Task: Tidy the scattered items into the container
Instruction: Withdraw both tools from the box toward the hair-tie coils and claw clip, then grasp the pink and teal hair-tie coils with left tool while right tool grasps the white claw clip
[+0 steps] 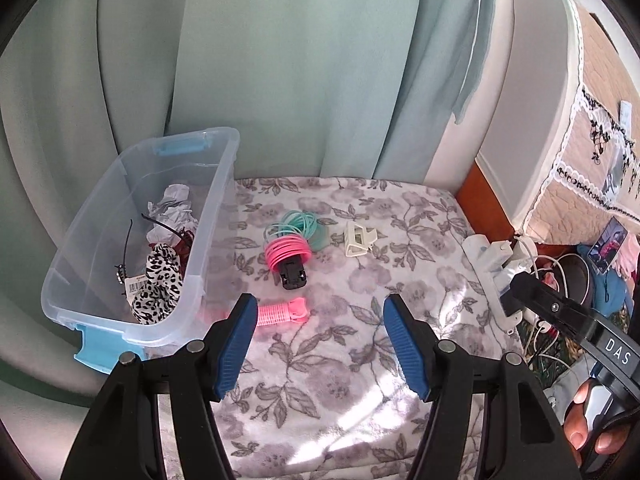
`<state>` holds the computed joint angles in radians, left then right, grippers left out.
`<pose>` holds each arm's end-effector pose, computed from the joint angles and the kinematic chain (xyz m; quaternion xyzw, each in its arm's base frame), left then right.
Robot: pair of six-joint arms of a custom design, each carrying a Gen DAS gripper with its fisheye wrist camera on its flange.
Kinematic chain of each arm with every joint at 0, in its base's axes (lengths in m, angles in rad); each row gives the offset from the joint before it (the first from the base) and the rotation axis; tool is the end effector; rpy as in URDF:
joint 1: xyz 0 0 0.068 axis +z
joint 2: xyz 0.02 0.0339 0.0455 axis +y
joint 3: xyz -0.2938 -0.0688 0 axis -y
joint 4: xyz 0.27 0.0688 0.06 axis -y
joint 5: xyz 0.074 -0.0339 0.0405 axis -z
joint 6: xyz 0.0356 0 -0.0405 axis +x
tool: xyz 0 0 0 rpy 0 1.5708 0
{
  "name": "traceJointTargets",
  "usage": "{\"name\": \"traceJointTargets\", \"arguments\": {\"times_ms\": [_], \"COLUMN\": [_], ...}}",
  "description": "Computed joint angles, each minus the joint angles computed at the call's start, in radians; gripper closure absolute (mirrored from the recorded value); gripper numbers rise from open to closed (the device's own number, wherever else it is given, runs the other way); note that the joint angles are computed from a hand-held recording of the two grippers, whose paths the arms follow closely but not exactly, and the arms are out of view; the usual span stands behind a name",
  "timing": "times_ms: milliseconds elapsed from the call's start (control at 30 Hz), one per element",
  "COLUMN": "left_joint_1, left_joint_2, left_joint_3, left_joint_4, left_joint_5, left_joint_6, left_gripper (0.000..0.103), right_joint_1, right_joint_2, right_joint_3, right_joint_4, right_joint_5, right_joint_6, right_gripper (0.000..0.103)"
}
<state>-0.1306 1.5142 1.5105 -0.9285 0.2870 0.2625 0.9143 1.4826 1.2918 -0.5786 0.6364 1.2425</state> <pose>0.3339 -0.0540 0.3790 0.2275 0.9128 -0.1150 0.3189 0.2269 0.2598 0.3425 0.2633 0.8429 0.1903 0.4290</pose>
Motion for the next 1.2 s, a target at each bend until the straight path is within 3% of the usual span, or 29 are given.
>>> {"name": "traceJointTargets", "arguments": {"times_ms": [233, 667, 1200], "left_joint_1": [-0.033, -0.057, -0.124], "left_joint_2": [0.031, 0.194, 0.489], "left_joint_3": [0.002, 0.053, 0.247], "left_joint_4": [0.000, 0.045, 0.100], "left_joint_5": [-0.042, -0.097, -0.172], "left_joint_6": [-0.011, -0.062, -0.160], "left_gripper": [0.037, 0.037, 0.036], "right_joint_1": [-0.028, -0.130, -0.291], "right_joint_2": [-0.016, 0.062, 0.301], "right_joint_3": [-0.052, -0.104, 0.029], "right_joint_4": [0.033, 0.107, 0.187], "right_joint_5": [-0.038, -0.219, -0.411], "right_joint_6": [0.006, -0.016, -0.197], "right_gripper": [0.044, 0.044, 0.044]}}
